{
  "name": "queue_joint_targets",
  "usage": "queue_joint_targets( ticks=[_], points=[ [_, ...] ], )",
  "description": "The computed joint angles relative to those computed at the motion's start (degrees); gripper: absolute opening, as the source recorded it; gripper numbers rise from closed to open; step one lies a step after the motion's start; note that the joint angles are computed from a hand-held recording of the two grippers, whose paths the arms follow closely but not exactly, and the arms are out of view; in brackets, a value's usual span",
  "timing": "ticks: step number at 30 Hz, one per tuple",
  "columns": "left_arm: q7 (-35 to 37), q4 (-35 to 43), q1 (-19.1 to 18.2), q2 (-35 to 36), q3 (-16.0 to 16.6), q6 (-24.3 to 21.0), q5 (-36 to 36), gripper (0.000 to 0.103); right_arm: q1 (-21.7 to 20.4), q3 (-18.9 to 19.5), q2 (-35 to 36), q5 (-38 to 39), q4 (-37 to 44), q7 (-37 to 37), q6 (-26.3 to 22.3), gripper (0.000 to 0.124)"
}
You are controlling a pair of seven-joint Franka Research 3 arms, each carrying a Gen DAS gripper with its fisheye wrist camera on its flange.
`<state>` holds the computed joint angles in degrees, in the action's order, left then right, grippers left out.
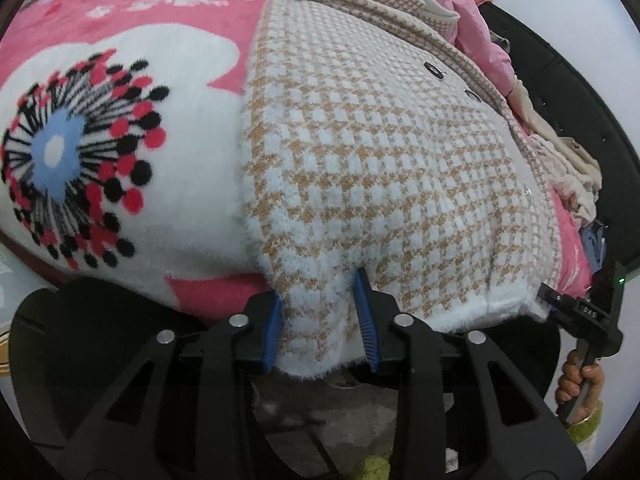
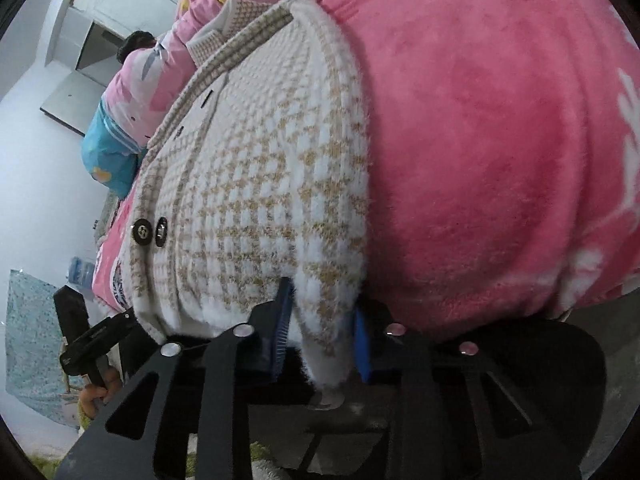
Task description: Fold large clothes
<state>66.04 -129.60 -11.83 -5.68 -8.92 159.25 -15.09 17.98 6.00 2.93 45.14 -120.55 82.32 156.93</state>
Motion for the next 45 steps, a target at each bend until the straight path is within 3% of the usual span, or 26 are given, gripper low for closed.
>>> queue_joint_targets(
  ticks=[2, 5, 9, 13, 19, 23, 25, 27, 28, 30, 36, 40, 45],
  points=[
    [-5.4, -0.2, 1.2, -1.5, -1.5, -0.3, 8.5, 0.011, 0.7, 0.2, -2.4, -3.3, -1.6, 1.1, 1.9, 0.011],
    [-12.1, -1.1, 2.5, -5.1, -3.0, 0.0, 19.4, 0.008, 1.7, 0.0, -6.7, 2.4, -3.0, -4.9, 5.0, 0.008],
    [-16.5, -2.0, 3.7, -10.6, -3.0, 1.8, 26.0, 0.007, 4.2, -2.2, -10.8, 12.7, -1.6, -17.0, 6.8, 0.008],
    [-14.8, -2.2, 2.2, -14.4, -0.7, 2.1, 25.4, 0.006, 5.5, -4.0, -12.6, 21.1, 0.7, -26.1, 5.6, 0.008],
    [-11.9, -5.6, -1.8, -20.7, 0.9, 0.6, 21.7, 0.006, 7.1, -5.6, -21.0, 34.6, -5.6, -38.1, 4.4, 0.008],
    [-9.5, -11.7, -9.5, -27.0, 5.0, -0.1, 12.3, 0.006, 8.5, -6.2, -29.4, 45.8, -14.9, -45.2, 3.8, 0.008],
    [-9.8, -15.0, -11.3, -28.5, 5.8, -0.7, 8.9, 0.006, 7.7, -5.3, -31.0, 46.9, -19.0, -43.6, 4.3, 0.008],
    [-10.0, -16.6, -12.1, -27.1, 6.1, -2.9, 6.9, 0.007, 6.6, -5.5, -29.1, 44.0, -21.9, -35.3, 2.5, 0.008],
    [-8.7, -17.5, -14.5, -25.4, 8.3, -2.3, 3.2, 0.007, 6.2, -5.8, -27.6, 43.1, -22.8, -31.5, 1.1, 0.008],
    [-6.3, -17.8, -16.2, -23.9, 9.7, -1.2, -0.8, 0.006, 5.7, -5.7, -26.7, 43.9, -22.8, -30.8, 0.2, 0.008],
    [0.3, -13.8, -15.5, -24.1, 10.1, 1.8, -2.7, 0.007, 4.4, -4.9, -26.2, 45.1, -16.5, -36.6, 1.2, 0.008],
    [7.9, -8.9, -19.3, -21.4, 16.1, 3.8, -10.1, 0.007, 3.3, -5.7, -20.8, 42.5, -8.2, -35.3, -0.5, 0.008],
    [16.9, 2.0, -20.4, -12.5, 21.3, 0.6, -19.4, 0.008, 1.3, -5.2, -9.0, 33.2, 6.5, -27.0, -2.4, 0.009]
  ],
)
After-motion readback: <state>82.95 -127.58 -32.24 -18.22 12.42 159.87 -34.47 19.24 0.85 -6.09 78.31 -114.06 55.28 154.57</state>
